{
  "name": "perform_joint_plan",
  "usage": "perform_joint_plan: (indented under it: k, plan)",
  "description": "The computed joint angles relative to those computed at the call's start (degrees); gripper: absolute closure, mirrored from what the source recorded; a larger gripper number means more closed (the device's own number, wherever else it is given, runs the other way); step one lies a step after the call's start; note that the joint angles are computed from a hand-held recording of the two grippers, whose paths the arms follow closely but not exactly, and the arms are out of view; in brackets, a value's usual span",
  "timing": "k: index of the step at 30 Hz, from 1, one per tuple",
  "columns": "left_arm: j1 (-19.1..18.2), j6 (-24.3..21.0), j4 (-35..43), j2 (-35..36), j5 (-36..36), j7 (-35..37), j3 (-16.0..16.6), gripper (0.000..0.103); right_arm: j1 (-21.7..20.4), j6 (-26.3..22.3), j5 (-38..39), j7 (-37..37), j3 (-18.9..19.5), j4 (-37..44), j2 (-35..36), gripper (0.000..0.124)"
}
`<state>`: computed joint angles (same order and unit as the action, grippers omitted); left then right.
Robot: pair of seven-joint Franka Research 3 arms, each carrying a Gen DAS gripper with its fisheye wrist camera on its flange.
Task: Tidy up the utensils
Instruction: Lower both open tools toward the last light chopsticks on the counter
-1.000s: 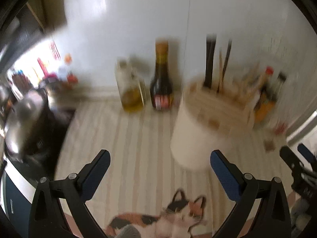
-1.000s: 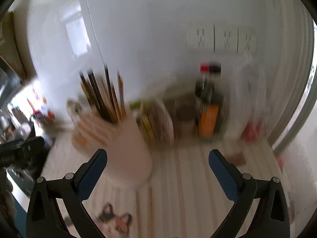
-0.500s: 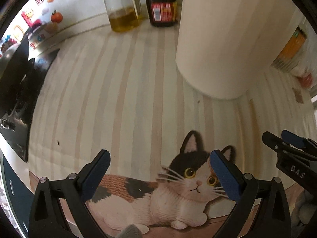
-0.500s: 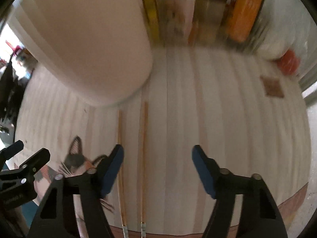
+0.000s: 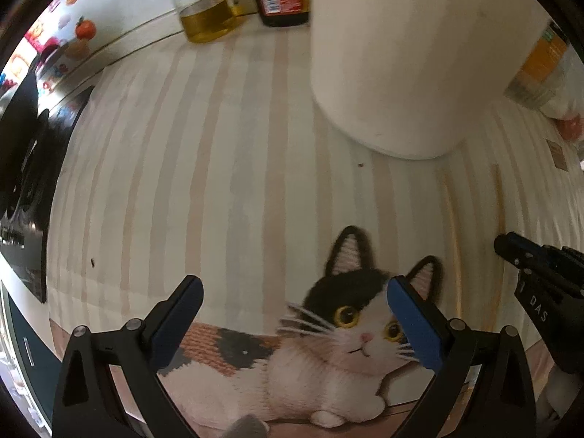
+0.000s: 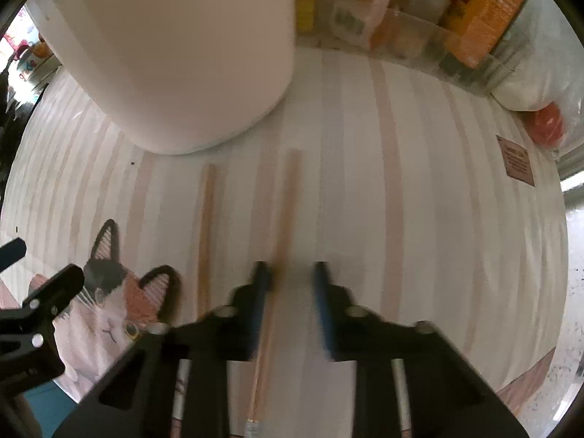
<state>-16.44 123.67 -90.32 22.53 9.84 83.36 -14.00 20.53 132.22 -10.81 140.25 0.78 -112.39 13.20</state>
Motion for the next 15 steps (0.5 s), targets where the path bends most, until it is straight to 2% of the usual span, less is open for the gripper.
perform_joint_plan:
  k: [6, 15]
  plan:
    - [-1.57, -1.09, 0.83, 0.04, -2.01, 1.78, -2.01, 0.003, -2.16, 1.84, 3.72, -1.84, 0.29, -8.35, -5.68, 0.117]
    - [-5.05, -4.68, 4.6, 3.27, -5.39, 5.04, -3.97, 0.044, -5.81, 3.45, 4.51, 2.33, 1.65, -21.85, -15.46, 0.117]
